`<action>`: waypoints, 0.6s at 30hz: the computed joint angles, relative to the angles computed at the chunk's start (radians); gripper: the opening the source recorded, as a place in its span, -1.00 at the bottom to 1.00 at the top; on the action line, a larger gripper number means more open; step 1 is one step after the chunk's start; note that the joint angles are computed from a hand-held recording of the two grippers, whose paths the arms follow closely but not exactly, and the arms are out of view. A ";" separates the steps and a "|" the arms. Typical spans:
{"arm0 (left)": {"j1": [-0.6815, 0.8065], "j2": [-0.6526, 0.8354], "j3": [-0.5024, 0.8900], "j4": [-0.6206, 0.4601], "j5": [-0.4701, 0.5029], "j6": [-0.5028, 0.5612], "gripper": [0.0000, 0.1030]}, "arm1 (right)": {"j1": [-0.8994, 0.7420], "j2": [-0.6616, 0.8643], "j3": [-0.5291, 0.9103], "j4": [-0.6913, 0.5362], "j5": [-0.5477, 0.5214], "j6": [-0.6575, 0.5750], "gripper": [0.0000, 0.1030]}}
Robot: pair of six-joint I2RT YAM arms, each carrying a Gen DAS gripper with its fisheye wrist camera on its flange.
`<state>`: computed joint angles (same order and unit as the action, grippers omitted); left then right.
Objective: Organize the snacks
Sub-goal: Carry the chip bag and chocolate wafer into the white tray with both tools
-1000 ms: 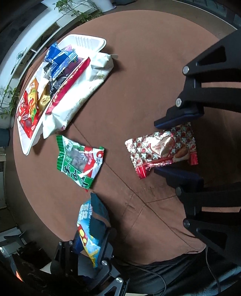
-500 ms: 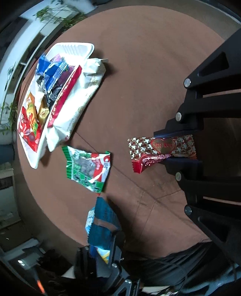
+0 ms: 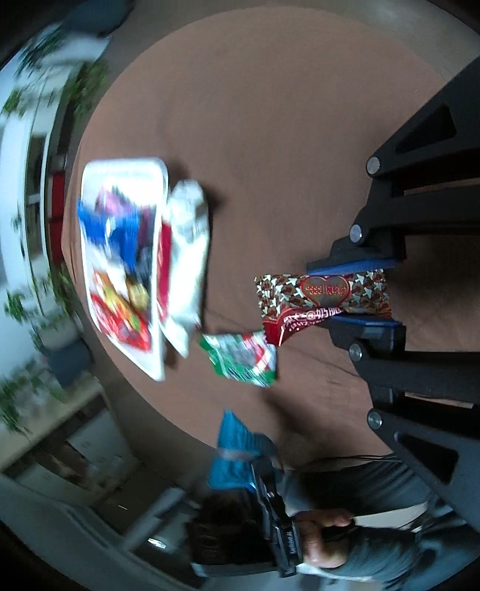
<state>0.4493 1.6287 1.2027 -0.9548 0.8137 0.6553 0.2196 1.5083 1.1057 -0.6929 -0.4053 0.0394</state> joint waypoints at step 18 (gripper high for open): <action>-0.097 0.503 0.991 -0.195 0.024 -0.304 -0.36 | -0.095 0.318 0.667 -0.091 0.022 0.219 -0.59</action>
<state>0.3525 2.1313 2.1933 -1.1500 0.8380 0.3511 0.1245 1.8263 1.7731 -0.7843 -0.3829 0.2581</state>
